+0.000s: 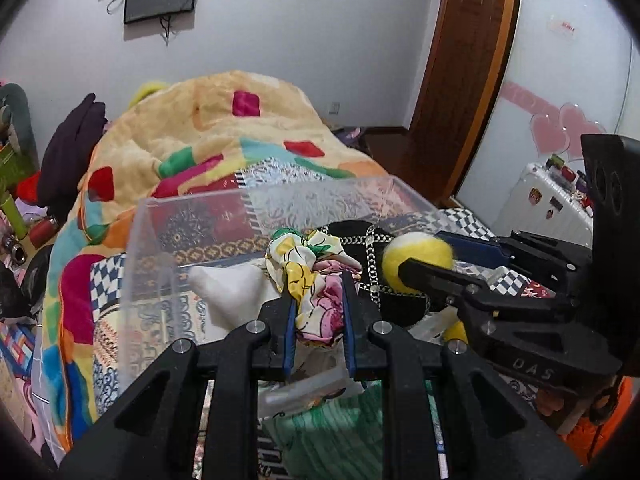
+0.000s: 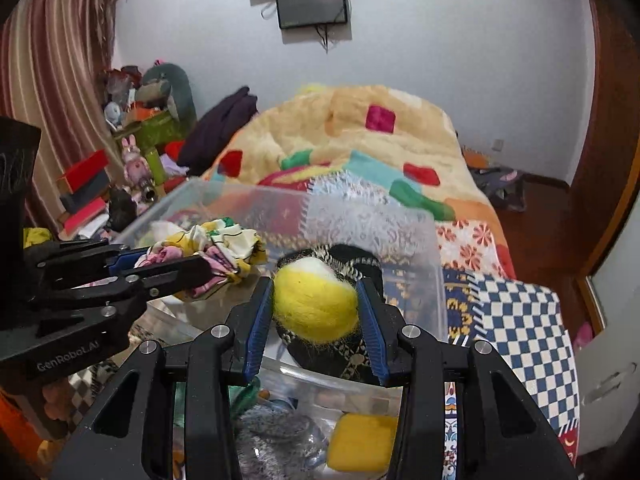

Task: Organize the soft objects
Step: 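Carry the floral cloth and yellow ball over the clear box, then release the floral cloth from the left tool while the right tool releases the yellow ball into the box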

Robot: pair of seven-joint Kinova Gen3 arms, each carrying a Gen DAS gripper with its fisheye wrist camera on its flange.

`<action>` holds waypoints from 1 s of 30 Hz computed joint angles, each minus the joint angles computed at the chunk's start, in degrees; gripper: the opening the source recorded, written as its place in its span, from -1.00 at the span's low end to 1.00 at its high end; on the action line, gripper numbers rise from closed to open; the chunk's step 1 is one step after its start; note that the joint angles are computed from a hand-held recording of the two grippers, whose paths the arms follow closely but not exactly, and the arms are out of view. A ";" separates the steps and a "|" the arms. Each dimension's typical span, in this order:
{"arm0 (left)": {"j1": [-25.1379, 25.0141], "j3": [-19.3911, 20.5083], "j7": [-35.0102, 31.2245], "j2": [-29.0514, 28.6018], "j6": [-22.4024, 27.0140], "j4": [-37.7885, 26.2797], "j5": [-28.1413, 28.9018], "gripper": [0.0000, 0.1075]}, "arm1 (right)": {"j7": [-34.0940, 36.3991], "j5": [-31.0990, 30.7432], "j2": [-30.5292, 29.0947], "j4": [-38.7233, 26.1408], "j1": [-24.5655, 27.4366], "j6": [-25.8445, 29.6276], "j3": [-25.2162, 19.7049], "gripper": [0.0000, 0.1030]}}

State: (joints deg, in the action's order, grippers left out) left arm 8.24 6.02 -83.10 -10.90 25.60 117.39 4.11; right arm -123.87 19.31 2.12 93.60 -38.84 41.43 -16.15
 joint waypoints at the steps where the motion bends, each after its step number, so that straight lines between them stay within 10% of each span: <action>1: 0.17 -0.13 -0.20 0.43 0.28 -0.28 0.24 -0.66 | 0.60 -0.53 0.25 -0.31 0.08 0.57 0.02 -0.25; 30: -1.51 1.38 2.25 -14.62 2.61 6.23 -0.24 0.48 | -5.98 3.14 -11.31 6.77 6.70 0.24 -6.04 0.62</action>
